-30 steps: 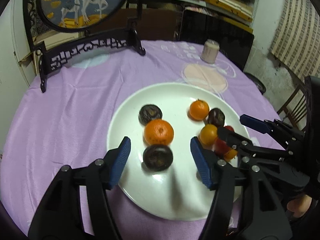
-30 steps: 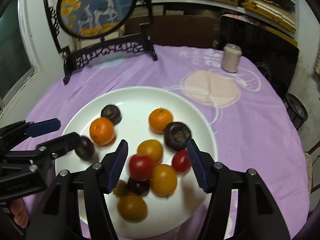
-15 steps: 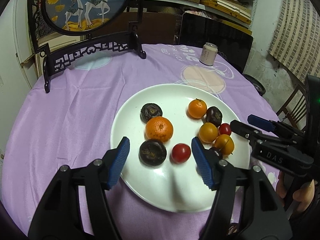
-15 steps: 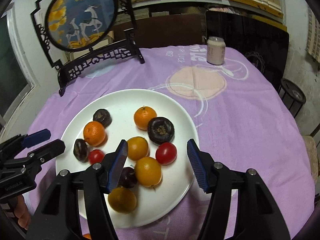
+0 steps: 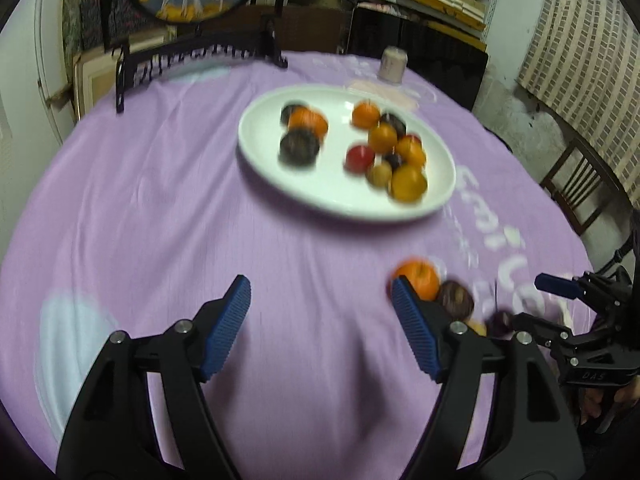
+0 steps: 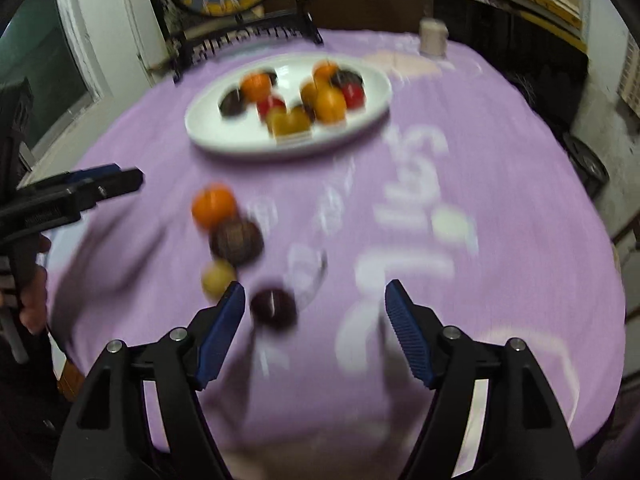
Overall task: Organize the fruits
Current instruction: 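Grasp an orange with the left tool while the right tool grasps a cherry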
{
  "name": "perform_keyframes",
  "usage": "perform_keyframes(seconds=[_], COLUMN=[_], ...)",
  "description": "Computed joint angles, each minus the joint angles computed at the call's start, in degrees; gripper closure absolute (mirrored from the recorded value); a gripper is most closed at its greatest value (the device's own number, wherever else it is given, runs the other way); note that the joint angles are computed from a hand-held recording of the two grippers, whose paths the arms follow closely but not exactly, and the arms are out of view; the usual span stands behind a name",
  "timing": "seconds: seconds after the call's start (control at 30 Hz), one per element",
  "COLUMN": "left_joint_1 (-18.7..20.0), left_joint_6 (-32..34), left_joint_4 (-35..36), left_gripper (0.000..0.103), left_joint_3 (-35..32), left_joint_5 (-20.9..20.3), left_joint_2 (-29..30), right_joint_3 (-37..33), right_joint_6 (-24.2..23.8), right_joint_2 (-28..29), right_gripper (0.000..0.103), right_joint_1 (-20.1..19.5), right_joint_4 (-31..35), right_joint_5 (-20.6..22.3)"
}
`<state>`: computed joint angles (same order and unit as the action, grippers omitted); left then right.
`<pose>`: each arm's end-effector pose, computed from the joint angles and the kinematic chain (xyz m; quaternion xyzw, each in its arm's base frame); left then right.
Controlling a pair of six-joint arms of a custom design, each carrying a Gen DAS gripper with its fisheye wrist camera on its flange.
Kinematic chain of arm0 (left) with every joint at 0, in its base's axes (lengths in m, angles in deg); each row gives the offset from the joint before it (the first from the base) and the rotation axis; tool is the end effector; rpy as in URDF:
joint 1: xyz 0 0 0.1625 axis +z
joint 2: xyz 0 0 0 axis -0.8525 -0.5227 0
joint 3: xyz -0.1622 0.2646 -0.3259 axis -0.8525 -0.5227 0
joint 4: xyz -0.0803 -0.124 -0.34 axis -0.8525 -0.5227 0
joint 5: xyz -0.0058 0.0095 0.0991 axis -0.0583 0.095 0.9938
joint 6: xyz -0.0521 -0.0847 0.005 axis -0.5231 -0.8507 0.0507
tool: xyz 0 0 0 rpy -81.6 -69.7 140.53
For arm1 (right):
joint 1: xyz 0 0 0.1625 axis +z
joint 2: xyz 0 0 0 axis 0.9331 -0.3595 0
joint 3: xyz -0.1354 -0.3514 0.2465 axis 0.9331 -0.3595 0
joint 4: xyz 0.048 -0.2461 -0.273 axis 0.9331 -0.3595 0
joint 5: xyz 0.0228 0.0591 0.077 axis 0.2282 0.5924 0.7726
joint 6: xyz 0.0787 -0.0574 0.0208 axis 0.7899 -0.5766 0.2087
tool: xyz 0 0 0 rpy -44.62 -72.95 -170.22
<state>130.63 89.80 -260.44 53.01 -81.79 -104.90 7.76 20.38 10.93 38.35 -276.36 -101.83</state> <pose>0.0000 -0.6217 0.2789 0.1605 0.8971 -0.3031 0.2785 0.2737 -0.6038 -0.0241 0.2373 -0.9084 0.2201 0.2646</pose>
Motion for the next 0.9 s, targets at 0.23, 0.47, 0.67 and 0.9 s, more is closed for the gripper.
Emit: perform_keyframes(seconds=[0.23,0.47,0.67,0.9], left_joint_1=[-0.39,-1.52,-2.28,-2.66], left_joint_6=[-0.41,1.02,2.98,2.59], left_joint_4=[0.1,0.3,2.27,4.45], left_gripper=[0.028,0.028,0.028,0.034], left_joint_3=[4.42,4.12,1.03,-4.82], left_joint_5=[-1.9,0.3,3.93,7.06], left_joint_2=[-2.17,-0.82,4.15,9.96], right_joint_3=[1.36,-2.07,1.37,3.58], right_joint_6=[0.69,-2.62,-0.93,0.03], right_joint_2=[0.67,3.38,0.66,-1.23], right_gripper=[0.03,0.075,0.075,0.075], right_joint_1=[0.07,0.22,-0.44,-1.79], right_joint_4=[-2.1,-0.73,-5.1,-5.53], right_joint_5=[1.82,1.98,3.66,8.12])
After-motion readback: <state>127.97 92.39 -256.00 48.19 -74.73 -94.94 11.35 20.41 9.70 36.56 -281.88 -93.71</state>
